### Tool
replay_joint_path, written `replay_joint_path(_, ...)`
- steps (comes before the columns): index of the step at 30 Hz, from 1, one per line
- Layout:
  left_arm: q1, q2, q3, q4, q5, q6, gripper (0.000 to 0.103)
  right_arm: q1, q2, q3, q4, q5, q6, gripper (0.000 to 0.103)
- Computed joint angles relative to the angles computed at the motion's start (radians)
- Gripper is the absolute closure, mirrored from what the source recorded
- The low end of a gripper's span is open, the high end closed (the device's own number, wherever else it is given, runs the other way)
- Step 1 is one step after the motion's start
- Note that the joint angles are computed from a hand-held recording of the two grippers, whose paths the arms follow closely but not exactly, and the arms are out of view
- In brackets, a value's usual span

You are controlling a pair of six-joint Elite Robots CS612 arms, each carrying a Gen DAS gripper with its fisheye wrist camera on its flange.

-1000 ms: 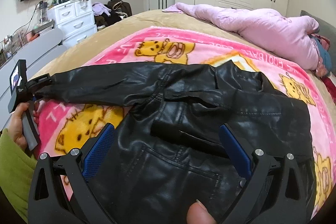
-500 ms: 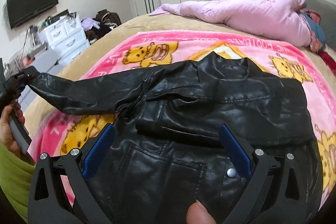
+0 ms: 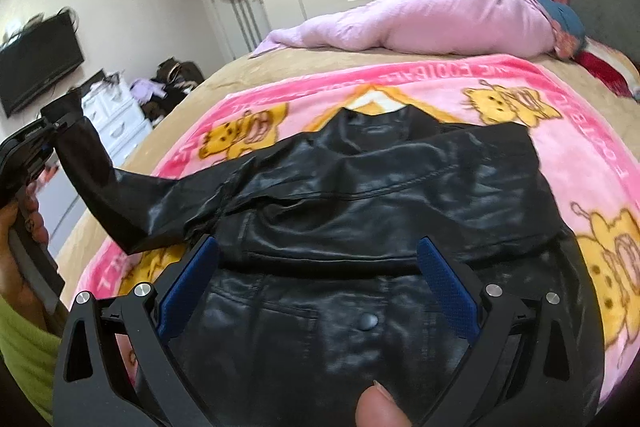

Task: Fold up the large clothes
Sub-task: 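Lift the sleeve and fold it across the jacket body, then release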

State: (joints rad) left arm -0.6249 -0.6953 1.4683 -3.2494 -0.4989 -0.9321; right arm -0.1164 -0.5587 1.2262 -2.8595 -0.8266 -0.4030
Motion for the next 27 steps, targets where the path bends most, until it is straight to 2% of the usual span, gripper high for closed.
replay_joint_path(3,-0.004,0.036,-0.073,-0.024,-0.046,0.095,0.098,-0.017,0.012,-0.023,0.014,0.013,0.051,0.004)
replay_joint_path(6,-0.009,0.068,-0.135,-0.035,-0.087,0.147,0.098,-0.035,0.027,-0.048,0.019,0.032,0.108,0.004)
replay_joint_path(11,-0.017,0.114,-0.229,-0.046,-0.161,0.236,0.098,-0.056,0.045,-0.072,-0.036,0.019,0.172,0.004)
replay_joint_path(16,-0.030,0.173,-0.343,-0.003,-0.235,0.313,0.098,-0.080,0.069,-0.106,-0.055,0.026,0.239,0.004)
replay_joint_path(22,-0.041,0.242,-0.461,0.072,-0.364,0.371,0.098,-0.109,0.098,-0.146,-0.094,0.014,0.327,0.004)
replay_joint_path(27,-0.043,0.314,-0.579,0.187,-0.472,0.394,0.098,-0.133,0.125,-0.188,-0.120,-0.008,0.402,0.004)
